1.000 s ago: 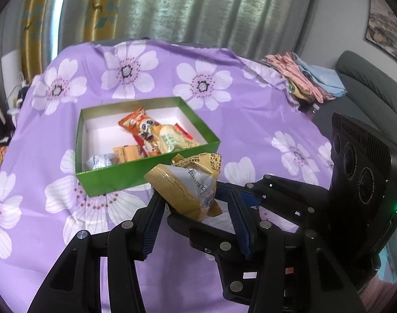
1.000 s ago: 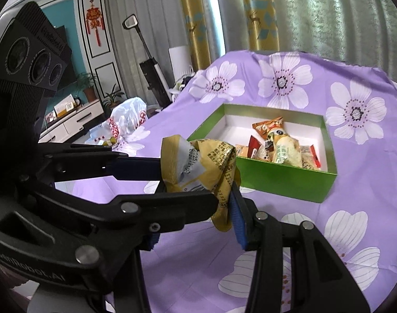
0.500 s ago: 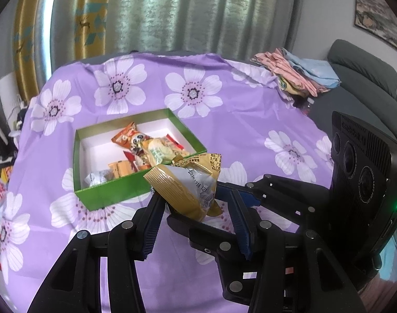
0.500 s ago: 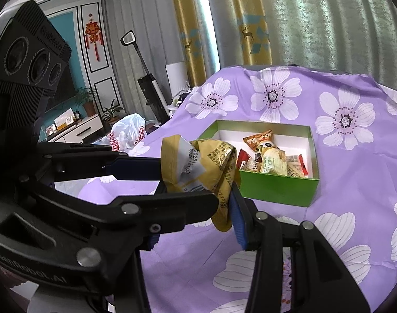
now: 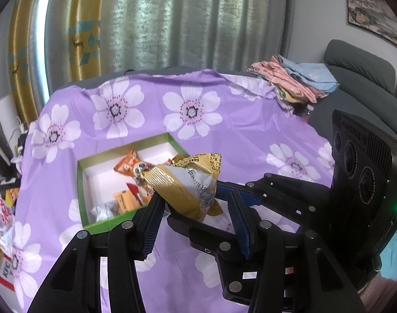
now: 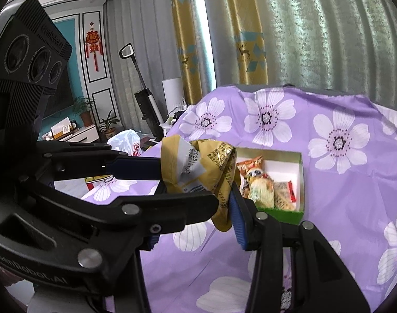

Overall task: Organize snacks
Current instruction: 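Carry the yellow packet over the green box and lower it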

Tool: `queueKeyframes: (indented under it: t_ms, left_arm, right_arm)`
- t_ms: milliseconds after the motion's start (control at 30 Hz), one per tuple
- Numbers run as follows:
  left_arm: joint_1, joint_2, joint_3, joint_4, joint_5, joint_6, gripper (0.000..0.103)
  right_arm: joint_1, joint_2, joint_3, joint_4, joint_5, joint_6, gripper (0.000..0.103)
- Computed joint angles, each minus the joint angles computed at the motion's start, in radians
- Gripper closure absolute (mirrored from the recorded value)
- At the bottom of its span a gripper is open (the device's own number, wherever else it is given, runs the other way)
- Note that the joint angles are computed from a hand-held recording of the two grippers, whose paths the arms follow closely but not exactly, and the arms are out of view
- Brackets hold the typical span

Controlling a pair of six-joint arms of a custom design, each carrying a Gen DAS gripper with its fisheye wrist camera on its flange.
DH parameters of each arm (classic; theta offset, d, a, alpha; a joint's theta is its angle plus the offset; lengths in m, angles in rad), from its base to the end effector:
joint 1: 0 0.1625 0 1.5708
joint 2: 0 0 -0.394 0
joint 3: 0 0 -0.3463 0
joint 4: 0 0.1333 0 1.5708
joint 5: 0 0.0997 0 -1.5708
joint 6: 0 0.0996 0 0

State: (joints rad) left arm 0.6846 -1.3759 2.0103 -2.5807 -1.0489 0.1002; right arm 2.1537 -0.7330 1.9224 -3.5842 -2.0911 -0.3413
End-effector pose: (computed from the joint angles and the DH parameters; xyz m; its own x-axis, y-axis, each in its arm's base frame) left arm -0.2559 -0.4450 0.3000 -0.6143 0.6120 -0.4981 0.7861 0.5297 -0.3185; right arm 0.3743 -0.4154 0.1192 -0.7467 -0.3529 0.5639 -0.6620 0.4765 -0.5785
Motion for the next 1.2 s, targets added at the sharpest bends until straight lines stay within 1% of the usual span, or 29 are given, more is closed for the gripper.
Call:
queueKeyframes:
  t_ms: [567,767,1033,1200]
  left_arm:
    - [0.075,0.123,-0.149,-0.047,-0.022,0.093,0.052]
    - [0.108,0.174,-0.205,-0.052,-0.013,0.108,0.052]
    - [0.154,0.223,-0.269,-0.047,-0.027,0.121,0.052]
    - [0.179,0.253,-0.299,-0.038,-0.028,0.12,0.052]
  right_arm:
    - [-0.057,0.032,-0.152,0.076,0.047,-0.061,0.058]
    - [-0.077,0.059,-0.215,0.126,0.052,-0.077,0.057]
    - [-0.107,0.087,-0.287,0.186,0.08,-0.089,0.057]
    - [-0.124,0.11,-0.328,0.225,0.081,-0.086,0.057]
